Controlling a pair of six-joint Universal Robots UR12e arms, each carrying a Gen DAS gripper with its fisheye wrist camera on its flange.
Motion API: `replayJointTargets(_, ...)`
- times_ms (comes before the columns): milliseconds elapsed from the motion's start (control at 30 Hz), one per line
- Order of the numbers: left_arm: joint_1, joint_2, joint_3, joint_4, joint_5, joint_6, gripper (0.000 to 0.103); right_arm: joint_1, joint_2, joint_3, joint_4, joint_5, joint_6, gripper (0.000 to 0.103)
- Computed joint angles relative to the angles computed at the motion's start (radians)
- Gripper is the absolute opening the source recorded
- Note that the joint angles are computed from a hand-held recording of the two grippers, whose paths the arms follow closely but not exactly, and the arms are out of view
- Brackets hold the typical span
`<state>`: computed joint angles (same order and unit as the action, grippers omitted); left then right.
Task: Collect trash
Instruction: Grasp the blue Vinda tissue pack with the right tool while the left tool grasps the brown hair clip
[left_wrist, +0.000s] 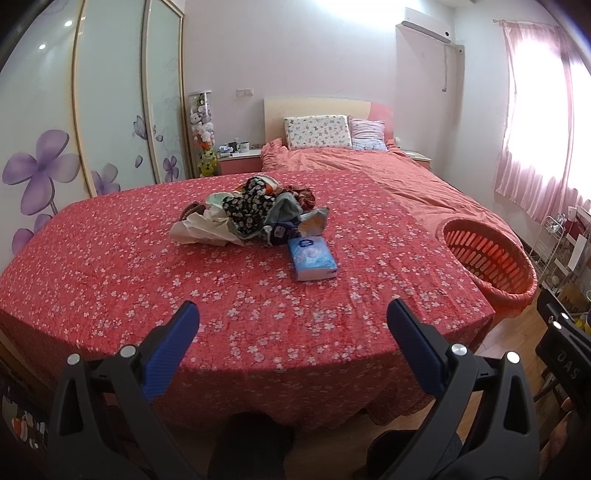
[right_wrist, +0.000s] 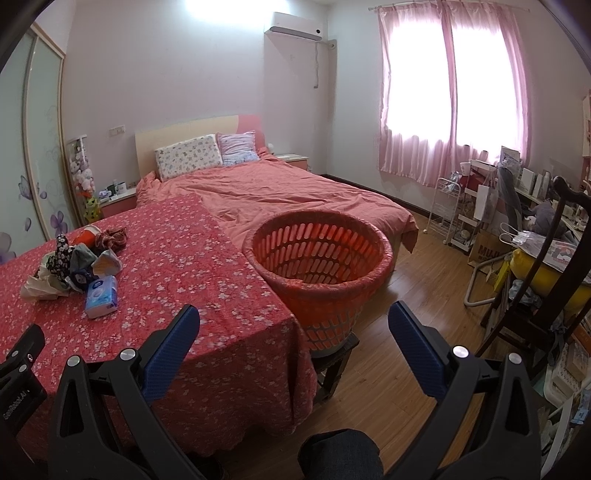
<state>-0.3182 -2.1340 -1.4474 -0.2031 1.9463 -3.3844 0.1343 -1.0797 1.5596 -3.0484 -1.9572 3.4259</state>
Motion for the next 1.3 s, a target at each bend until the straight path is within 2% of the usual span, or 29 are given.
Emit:
replayJointTargets(267, 0.039, 0.008, -0.019, -0.024, 0.007, -0.077, 0.099, 0.012, 0.040, -0.062, 0.021, 0.114, -0.047, 0.101)
replayJointTargets(467, 0.088, 0.015, -0.036, -0.036, -0.009, -0.131, 0.099, 0.022, 0.086, -0.145, 0.067, 0.253, -0.076, 0.099)
replayJointTargets(633, 0.123, 0.013, -0.041, -0.030, -0.003, -0.158, 0.099, 0.030, 0.138, -0.233, 0.123, 0.350, -0.080, 0.088)
replayJointTargets(733, 0.140, 0.009, -0.037, -0.035, 0.012, -0.165, 0.099, 0.034, 0.179, -0.303, 0.190, 0.410, -0.083, 0.083)
replayJointTargets(900, 0.172, 0.003, -0.027, -0.055, -0.004, -0.176, 0.099, 0.051, 0.244, -0.408, 0.295, 0.446, -0.110, 0.081)
replayJointTargets(1033, 0.195, -0.011, -0.005, -0.073, -0.019, -0.182, 0.099, 0.068, 0.284, -0.475, 0.367, 0.419, -0.154, 0.081)
replayJointTargets(1167, 0.215, -0.029, 0.025, -0.071, -0.032, -0.163, 0.099, 0.070, 0.309, -0.526, 0.443, 0.412, -0.156, 0.080)
replayJointTargets(1200, 0.222, -0.036, 0.039, -0.078, -0.039, -0.157, 0.099, 0.070, 0.315, -0.536, 0.454, 0.410, -0.157, 0.079)
replayJointTargets(1300, 0.236, -0.061, 0.089, -0.101, -0.059, -0.139, 0.099, 0.069, 0.330, -0.562, 0.495, 0.413, -0.172, 0.067)
